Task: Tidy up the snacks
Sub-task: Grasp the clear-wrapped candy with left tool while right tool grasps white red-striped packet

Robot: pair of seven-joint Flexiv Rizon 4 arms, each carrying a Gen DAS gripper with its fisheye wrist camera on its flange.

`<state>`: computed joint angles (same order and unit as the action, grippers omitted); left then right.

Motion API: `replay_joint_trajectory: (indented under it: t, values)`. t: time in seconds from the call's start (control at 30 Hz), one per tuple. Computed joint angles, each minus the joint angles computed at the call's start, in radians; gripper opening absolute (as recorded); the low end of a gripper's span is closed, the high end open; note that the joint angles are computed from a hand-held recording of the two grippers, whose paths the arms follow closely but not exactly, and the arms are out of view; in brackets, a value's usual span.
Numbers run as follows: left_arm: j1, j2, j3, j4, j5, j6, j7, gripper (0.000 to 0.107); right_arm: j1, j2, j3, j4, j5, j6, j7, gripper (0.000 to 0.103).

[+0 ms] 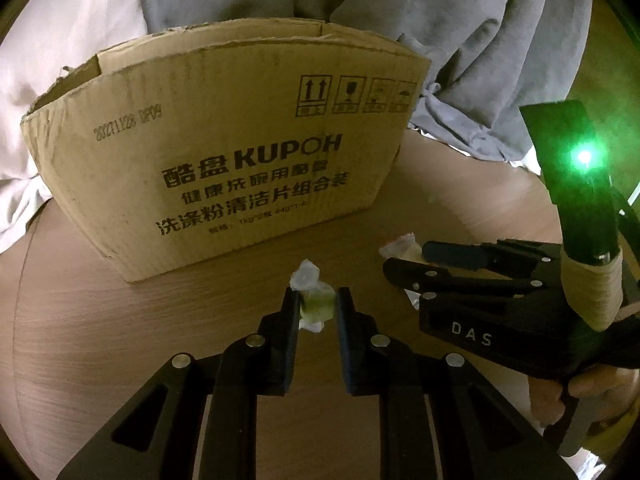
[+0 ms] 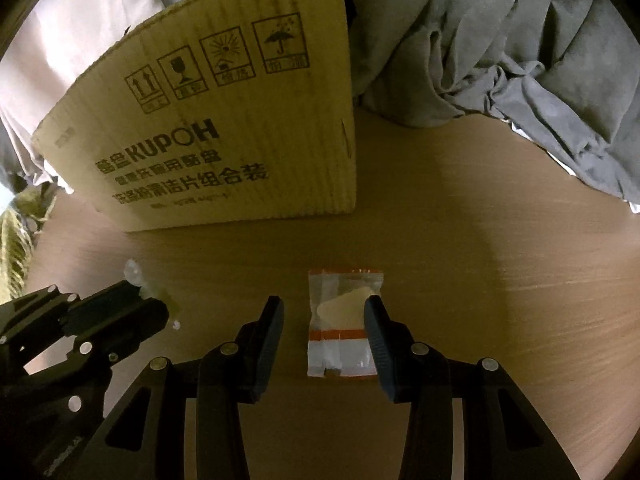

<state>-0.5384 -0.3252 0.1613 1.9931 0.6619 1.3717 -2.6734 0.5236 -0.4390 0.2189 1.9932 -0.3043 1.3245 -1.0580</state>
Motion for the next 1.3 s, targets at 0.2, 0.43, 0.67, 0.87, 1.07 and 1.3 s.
replay_joint_trajectory:
  t: [0.2, 0.43, 0.67, 0.87, 1.07, 1.3]
  values:
    - [-0.009, 0.011, 0.008, -0.001, 0.036, -0.001, -0.029, 0.019, 0.010, 0.002, -0.022, 0.010, -0.027, 0.009, 0.019, 0.013]
    - [-0.005, 0.027, 0.003, 0.009, 0.068, 0.005, -0.067, 0.019, -0.005, 0.017, -0.010, 0.026, -0.025, 0.042, 0.032, 0.022]
    - [0.006, 0.045, -0.013, 0.013, 0.106, -0.022, -0.100, 0.019, 0.078, 0.028, -0.113, 0.063, -0.141, 0.094, 0.113, 0.060]
    - [0.024, 0.046, -0.030, 0.017, 0.115, -0.030, -0.115, 0.019, 0.131, 0.010, -0.186, 0.060, -0.273, 0.058, 0.197, 0.051]
    - [0.031, 0.048, -0.038, 0.022, 0.120, -0.030, -0.121, 0.019, 0.098, -0.010, -0.143, 0.046, -0.278, 0.036, 0.201, 0.039]
    - [0.030, 0.064, -0.042, 0.018, 0.143, -0.040, -0.151, 0.019, 0.081, 0.003, -0.126, 0.064, -0.271, 0.064, 0.205, 0.033]
